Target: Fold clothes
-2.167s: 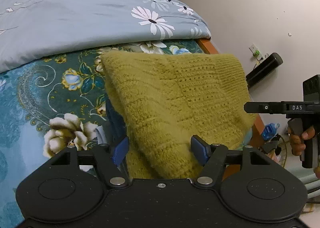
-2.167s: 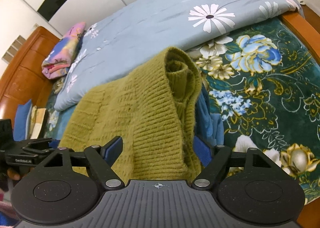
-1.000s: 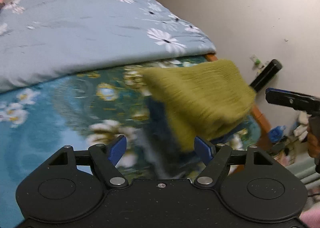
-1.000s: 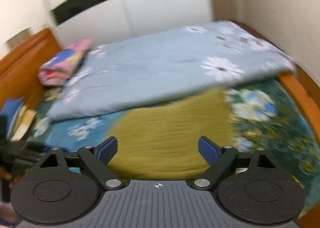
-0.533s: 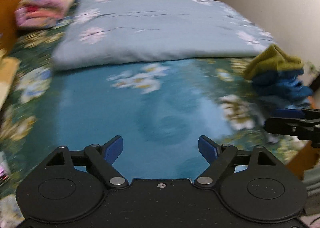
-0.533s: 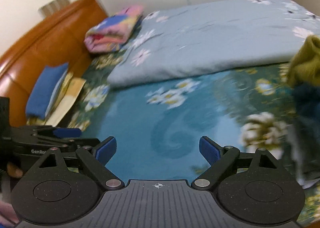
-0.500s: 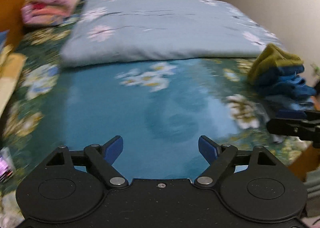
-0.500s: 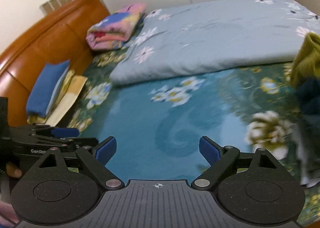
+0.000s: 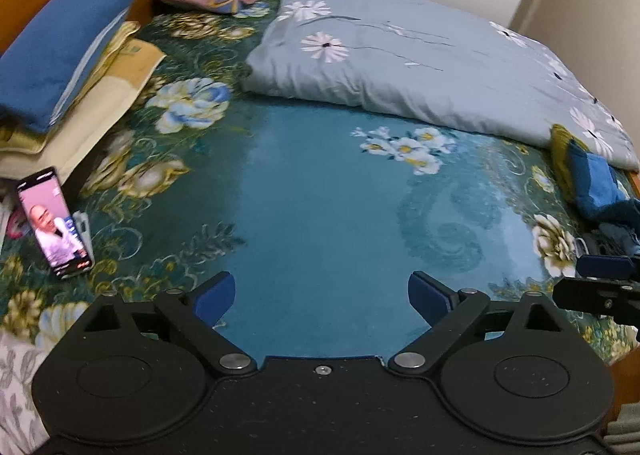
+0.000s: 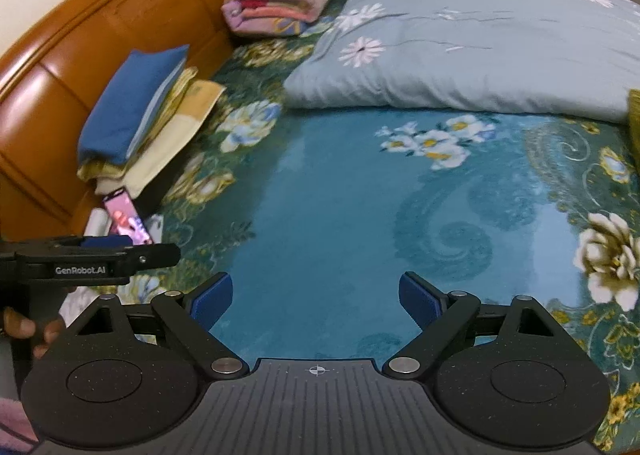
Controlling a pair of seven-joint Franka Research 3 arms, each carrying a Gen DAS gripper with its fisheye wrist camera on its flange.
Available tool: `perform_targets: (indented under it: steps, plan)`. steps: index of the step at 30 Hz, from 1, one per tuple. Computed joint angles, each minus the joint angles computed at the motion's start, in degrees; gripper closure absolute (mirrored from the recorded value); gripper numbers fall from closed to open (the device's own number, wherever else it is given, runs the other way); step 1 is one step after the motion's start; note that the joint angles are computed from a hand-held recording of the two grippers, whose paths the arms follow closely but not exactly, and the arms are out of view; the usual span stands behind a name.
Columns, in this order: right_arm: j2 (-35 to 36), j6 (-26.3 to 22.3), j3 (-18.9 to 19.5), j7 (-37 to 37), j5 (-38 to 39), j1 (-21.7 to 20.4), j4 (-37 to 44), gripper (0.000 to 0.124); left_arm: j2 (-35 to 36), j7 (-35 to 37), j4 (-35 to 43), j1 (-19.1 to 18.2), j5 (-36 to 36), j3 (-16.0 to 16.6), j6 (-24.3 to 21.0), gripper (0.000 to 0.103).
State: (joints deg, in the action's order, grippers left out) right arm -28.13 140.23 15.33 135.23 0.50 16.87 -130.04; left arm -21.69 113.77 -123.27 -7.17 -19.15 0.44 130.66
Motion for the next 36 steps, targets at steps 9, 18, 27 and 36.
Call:
perform_targets:
  steps: [9, 18, 27, 36]
  plan:
    - [2.9, -0.6, 0.0, -1.0, 0.5, 1.5, 2.5, 0.033, -0.5, -4.1, -0.8, 1.7, 2.7, -0.3, 0.1, 0.007]
    - [3.4, -1.6, 0.0, 0.1, 0.6, 2.2, 3.1, 0.026, -0.5, -3.2, -1.1, 1.2, 3.7, -0.1, -0.2, 0.002]
    - [2.8, -2.4, 0.8, 3.0, -0.5, 2.2, 2.8, 0.025, -0.4, -2.4, -1.5, 1.4, 3.5, -0.1, 0.3, 0.002]
    - [1.7, -3.0, 1.6, 7.0, -1.3, 2.1, 1.8, 0.025, -2.0, -1.0, -4.1, 0.0, 7.4, -0.3, 5.1, 0.002]
